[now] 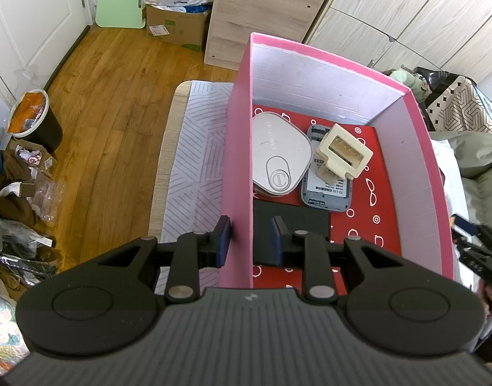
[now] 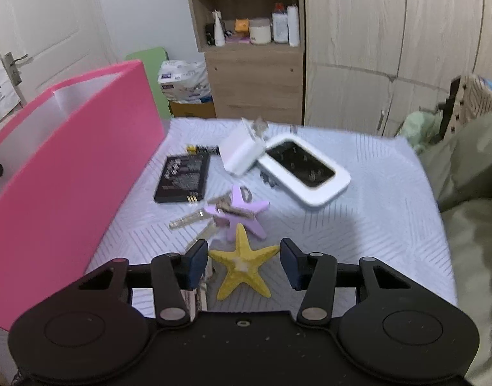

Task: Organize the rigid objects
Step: 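Carry the yellow starfish into the pink box beside the clip, release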

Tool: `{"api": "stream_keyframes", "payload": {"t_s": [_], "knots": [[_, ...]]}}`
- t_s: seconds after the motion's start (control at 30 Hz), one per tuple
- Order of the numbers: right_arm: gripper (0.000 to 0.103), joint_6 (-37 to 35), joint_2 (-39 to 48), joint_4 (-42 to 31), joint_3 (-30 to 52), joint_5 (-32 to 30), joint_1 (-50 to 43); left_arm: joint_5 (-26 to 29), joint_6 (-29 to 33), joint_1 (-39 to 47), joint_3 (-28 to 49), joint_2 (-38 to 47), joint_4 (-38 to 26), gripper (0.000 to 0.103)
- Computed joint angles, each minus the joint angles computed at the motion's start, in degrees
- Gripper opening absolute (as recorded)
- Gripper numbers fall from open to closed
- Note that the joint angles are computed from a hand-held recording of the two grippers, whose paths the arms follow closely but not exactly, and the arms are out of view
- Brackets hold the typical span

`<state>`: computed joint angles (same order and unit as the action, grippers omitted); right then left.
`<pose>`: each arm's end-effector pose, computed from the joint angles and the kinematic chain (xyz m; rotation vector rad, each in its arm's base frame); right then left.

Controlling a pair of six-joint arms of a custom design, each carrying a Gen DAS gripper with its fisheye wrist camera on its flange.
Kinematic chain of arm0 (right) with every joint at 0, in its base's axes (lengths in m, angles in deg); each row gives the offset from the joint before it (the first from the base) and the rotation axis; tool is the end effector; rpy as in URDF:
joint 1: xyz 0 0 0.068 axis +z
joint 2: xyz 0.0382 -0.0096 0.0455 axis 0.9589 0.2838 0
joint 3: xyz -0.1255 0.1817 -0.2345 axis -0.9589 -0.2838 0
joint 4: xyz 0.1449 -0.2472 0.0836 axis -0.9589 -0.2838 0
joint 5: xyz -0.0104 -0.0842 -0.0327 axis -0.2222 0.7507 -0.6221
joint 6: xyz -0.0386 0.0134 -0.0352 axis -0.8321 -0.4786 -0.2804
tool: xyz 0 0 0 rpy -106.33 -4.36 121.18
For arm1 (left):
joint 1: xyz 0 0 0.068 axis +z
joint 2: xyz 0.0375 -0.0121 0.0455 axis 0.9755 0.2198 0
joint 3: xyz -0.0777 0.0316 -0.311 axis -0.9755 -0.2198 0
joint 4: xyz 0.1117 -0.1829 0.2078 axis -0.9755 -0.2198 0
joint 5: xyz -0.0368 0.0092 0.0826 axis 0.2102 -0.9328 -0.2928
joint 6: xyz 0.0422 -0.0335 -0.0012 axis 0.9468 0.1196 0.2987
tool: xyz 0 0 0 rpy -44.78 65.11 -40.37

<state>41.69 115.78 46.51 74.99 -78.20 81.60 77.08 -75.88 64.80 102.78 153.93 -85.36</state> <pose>0.2382 0.0396 0.2078 -0.3108 2.3488 0.2305 0.2574 -0.0605 0.2882 -0.1914 2.7040 -0.3077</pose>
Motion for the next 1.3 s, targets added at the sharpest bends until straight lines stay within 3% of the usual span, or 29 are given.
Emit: {"api": "stream_keyframes", "payload": {"t_s": [0.27, 0.5, 0.83, 1.03, 1.17, 1.3], "knots": [[0.055, -5.24, -5.90, -6.35, 9.13, -3.28, 5.38, -3.95, 2.88, -2.77, 1.65, 1.33, -2.14, 0.022], [0.055, -13.18, 0.68, -10.91, 20.80, -9.28, 14.48, -6.67, 4.97, -4.12, 4.58, 2.65, -5.30, 0.014], [0.055, -27.26, 20.69, -20.63, 34.45, 3.83, 25.22, -12.04, 7.94, -7.50, 6.38, 2.42, -8.12, 0.006], [0.055, -31.57, 25.75, -25.81, 38.17, 11.15, 27.64, -14.68, 8.48, -9.47, 6.92, 2.22, -9.14, 0.006], [0.055, -30.12, 28.46, -27.34, 40.06, 11.68, 27.05, -14.52, 8.46, -9.23, 7.16, 2.12, -9.33, 0.006], [0.059, -26.78, 26.08, -24.42, 37.78, 7.29, 24.82, -15.23, 8.21, -9.93, 7.04, 2.10, -9.19, 0.006]]}}
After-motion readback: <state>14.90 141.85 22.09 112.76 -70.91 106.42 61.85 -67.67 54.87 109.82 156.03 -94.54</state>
